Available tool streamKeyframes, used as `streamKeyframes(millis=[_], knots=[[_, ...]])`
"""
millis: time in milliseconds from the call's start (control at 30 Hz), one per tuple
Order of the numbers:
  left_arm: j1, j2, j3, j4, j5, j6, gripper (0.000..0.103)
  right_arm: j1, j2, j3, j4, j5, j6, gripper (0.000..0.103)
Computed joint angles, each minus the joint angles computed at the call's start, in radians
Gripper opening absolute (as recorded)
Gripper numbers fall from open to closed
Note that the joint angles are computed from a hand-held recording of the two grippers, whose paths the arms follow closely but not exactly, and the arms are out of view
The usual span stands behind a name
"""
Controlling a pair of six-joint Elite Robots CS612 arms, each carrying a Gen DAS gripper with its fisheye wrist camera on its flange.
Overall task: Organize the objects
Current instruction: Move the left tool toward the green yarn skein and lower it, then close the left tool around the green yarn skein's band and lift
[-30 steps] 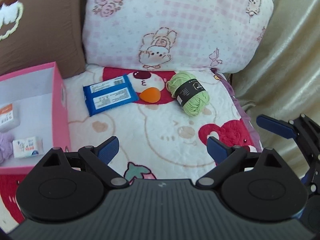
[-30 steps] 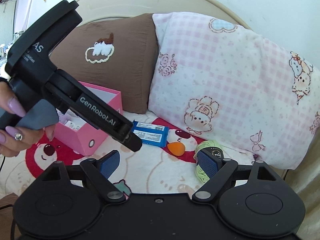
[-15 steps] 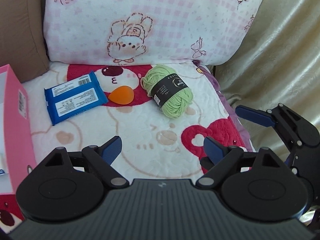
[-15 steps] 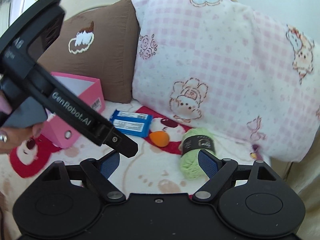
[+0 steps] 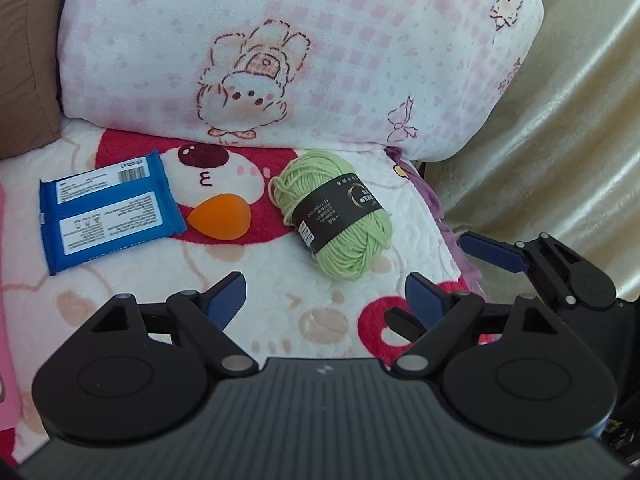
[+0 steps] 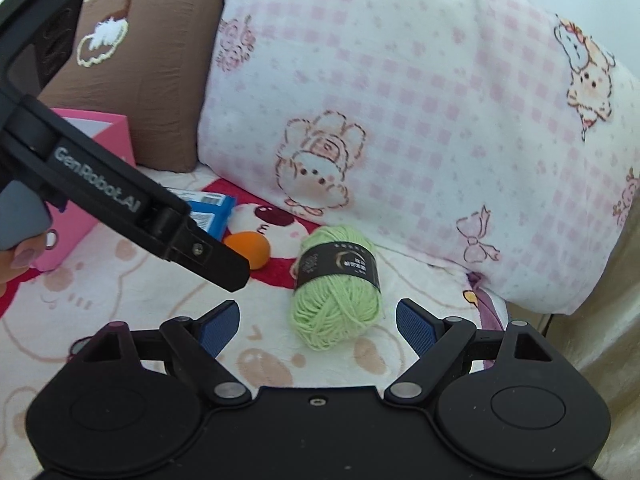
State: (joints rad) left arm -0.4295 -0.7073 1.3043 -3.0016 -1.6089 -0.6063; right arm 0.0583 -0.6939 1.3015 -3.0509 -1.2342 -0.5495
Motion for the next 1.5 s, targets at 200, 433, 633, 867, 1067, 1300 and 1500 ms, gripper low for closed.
streamKeyframes(millis=[200, 433, 633, 867, 1067, 1300, 1500], knots=[[0.005, 0.044, -0.040, -0.032, -0.008, -0.024, 0.087, 0.003, 0.038, -0.054, 0.043, -0.035, -0.044, 0.088], [0.010, 0.094, -0.082, -0.100, -0.035, -0.033, 0.087, 0.005, 0.069, -0.102, 0.080, -0.068, -0.047, 0.088], [0.010, 0.119, -0.120, -0.087, -0.039, -0.018, 0.087, 0.001, 0.084, -0.120, 0.091, -0.064, -0.010, 0.088], [0.016, 0.151, -0.158, -0.083, -0.058, -0.030, 0.087, 0.001, 0.108, -0.160, 0.136, -0.059, -0.051, 0.088], [0.018, 0.174, -0.176, -0.151, -0.073, -0.076, 0.084, 0.012, 0.132, -0.197, 0.140, -0.090, -0.178, 0.088], [0.016, 0.206, -0.209, -0.178, -0.061, -0.142, 0.080, 0.020, 0.143, -0.243, 0.229, -0.064, -0.217, 0.088], [0.029, 0.243, -0.242, -0.206, -0.130, -0.278, 0.070, 0.028, 0.167, -0.286, 0.258, -0.088, -0.147, 0.081]])
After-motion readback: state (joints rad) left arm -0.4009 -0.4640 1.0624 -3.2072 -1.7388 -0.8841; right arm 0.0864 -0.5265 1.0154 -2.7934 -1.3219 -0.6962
